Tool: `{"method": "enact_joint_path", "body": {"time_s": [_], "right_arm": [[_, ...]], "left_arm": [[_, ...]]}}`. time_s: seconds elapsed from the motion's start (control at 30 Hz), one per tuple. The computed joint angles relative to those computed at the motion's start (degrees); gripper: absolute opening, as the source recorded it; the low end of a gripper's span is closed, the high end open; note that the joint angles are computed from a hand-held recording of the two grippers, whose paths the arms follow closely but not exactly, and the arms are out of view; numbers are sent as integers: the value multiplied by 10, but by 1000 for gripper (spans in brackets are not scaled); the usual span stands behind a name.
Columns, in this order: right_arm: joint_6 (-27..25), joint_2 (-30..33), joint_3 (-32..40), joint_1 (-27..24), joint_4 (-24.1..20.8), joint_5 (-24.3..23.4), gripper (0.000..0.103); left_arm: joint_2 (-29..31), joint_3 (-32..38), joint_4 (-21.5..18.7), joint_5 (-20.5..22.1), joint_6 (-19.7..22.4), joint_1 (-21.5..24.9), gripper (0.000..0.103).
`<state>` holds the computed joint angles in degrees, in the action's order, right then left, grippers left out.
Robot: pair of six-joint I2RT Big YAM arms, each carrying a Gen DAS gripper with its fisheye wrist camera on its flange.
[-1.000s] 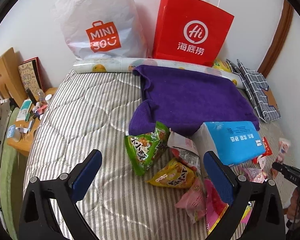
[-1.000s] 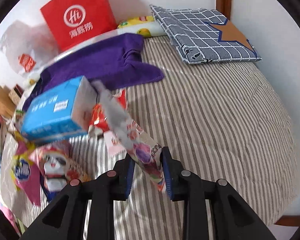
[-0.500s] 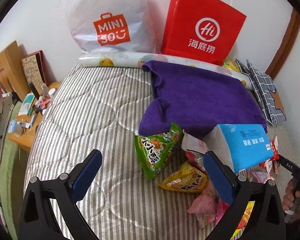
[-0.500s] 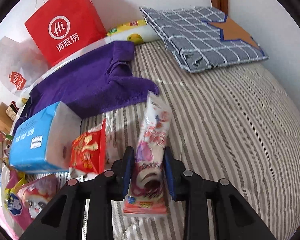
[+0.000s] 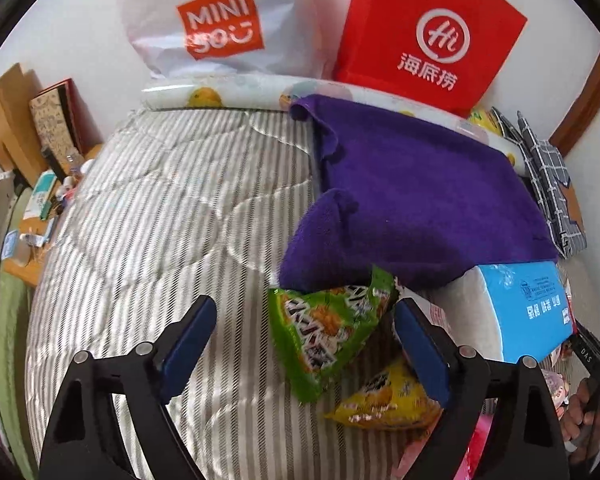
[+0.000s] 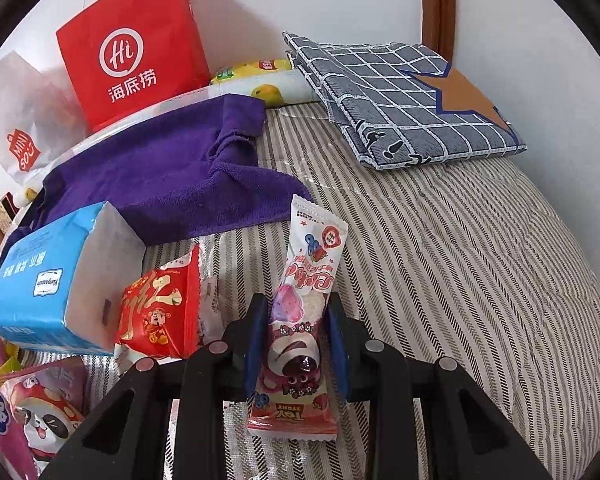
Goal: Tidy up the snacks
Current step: 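Grasp the green triangular snack packet with the left gripper while right holds stick packet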
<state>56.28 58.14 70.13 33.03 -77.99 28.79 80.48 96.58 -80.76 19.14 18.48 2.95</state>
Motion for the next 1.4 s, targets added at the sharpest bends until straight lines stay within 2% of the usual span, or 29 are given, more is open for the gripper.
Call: {"method": "enact_joint_path", "body": {"time_s": [0.13,0.2,0.23,0.27,0.3,0.33,0.4,0.47,0.63,0.97,1.2,1.3,1.4], "right_arm": [[1,2,1,2,-3,2,28],[1,-1,-2,1,3,-1,28],[-2,-3,-4,-3,9,-5,28],[-3,-6,-6,-5,13,-7,28],[-3,-10,-9,-7,17,-10,28],[-5,-12,-11,-9,21,-12,27],[-1,-13,-12,-9,19,-10,22],[3,-15,-12,-8,16,-8,21],[41,-33,-14,12,0,-5,21],[124,-42,18,87,-73,32,21],[151,-29,34,127,-88,36,21],[157,-22,44,142,-92,42,21],[165,-12,56,157,-102,50,21]], "left_arm": [[7,-8,-1,-22,2,-17,90],[11,-9,-7,-9,-6,-16,89],[13,-9,-10,-2,-10,-15,86],[16,-8,-15,7,-12,-14,77],[17,-6,-20,10,-12,-14,73],[16,-7,-19,10,-10,-15,72],[12,-7,-21,11,-2,-15,63],[8,-5,-24,16,2,-13,60],[-11,-3,-29,28,15,4,59],[-50,-7,-61,57,52,41,59],[-66,-19,-113,99,96,74,59],[-77,-34,-121,102,105,73,62],[-89,-56,-106,88,92,64,65]]}}
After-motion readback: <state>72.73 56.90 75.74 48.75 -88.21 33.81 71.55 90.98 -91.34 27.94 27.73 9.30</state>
